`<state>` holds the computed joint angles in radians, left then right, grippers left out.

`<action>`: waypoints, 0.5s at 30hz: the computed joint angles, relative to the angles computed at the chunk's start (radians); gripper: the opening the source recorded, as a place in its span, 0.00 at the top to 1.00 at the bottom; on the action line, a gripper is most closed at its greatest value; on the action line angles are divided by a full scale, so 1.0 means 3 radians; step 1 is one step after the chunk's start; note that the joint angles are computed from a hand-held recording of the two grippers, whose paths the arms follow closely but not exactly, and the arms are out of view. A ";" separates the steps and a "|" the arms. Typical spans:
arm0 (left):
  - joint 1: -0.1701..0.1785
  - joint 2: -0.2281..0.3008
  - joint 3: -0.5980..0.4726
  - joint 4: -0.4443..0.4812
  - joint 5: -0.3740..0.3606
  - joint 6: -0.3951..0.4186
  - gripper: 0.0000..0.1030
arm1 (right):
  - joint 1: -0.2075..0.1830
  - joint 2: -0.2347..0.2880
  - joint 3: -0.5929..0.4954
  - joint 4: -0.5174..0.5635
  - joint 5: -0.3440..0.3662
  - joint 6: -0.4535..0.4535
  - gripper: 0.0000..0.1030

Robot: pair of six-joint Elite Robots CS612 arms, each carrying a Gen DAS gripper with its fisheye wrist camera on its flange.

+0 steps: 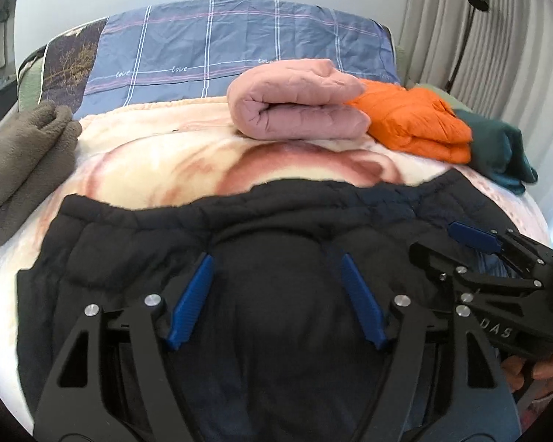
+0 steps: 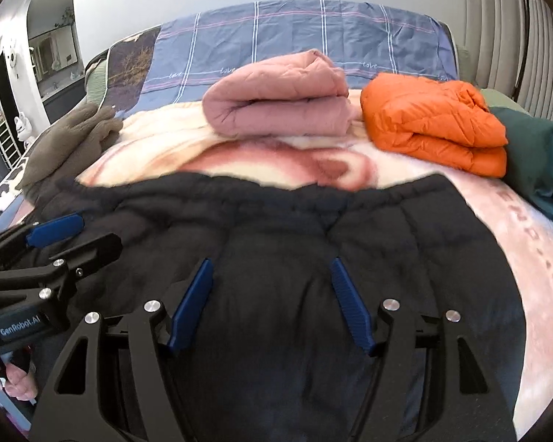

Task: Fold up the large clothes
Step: 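Press both tools side by side on the folded jacket to flatten it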

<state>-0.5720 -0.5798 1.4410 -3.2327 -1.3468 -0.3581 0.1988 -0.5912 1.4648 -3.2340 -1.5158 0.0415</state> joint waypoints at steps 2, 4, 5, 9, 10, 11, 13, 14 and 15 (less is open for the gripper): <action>-0.0047 -0.0009 0.0046 0.0029 0.0116 0.0094 0.29 | 0.0008 0.0011 0.0042 -0.0073 -0.0022 -0.0019 0.34; -0.0090 0.0039 0.0034 0.0078 0.0290 0.0170 0.27 | 0.0017 0.0062 0.0026 -0.0076 -0.0061 -0.0059 0.33; -0.0099 0.0069 0.0020 0.0082 0.0326 0.0179 0.26 | 0.0026 0.0083 0.0017 -0.0074 -0.0086 -0.0068 0.32; -0.0092 0.0105 -0.0033 0.0187 0.0307 0.0193 0.24 | 0.0009 0.0120 -0.0041 0.0051 -0.0008 -0.0083 0.31; -0.0083 0.0112 -0.0045 0.0205 0.0272 0.0183 0.24 | -0.0001 0.0130 -0.0063 0.0096 0.0034 -0.0070 0.31; -0.0073 0.0120 -0.0060 0.0220 0.0237 0.0165 0.24 | -0.0002 0.0133 -0.0072 0.0112 0.0044 -0.0065 0.31; -0.0071 0.0128 -0.0070 0.0229 0.0240 0.0163 0.24 | 0.0013 0.0139 -0.0079 0.0104 -0.0001 -0.0084 0.31; -0.0076 0.0128 -0.0063 0.0218 0.0257 0.0166 0.24 | 0.0020 0.0139 -0.0068 0.0084 -0.0022 -0.0090 0.31; -0.0078 0.0126 -0.0055 0.0201 0.0265 0.0165 0.24 | 0.0023 0.0135 -0.0061 0.0064 -0.0025 -0.0095 0.31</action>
<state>-0.5953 -0.5420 1.4245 -3.1725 -1.2673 -0.3087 0.2057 -0.5507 1.4466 -3.2149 -1.5233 0.0128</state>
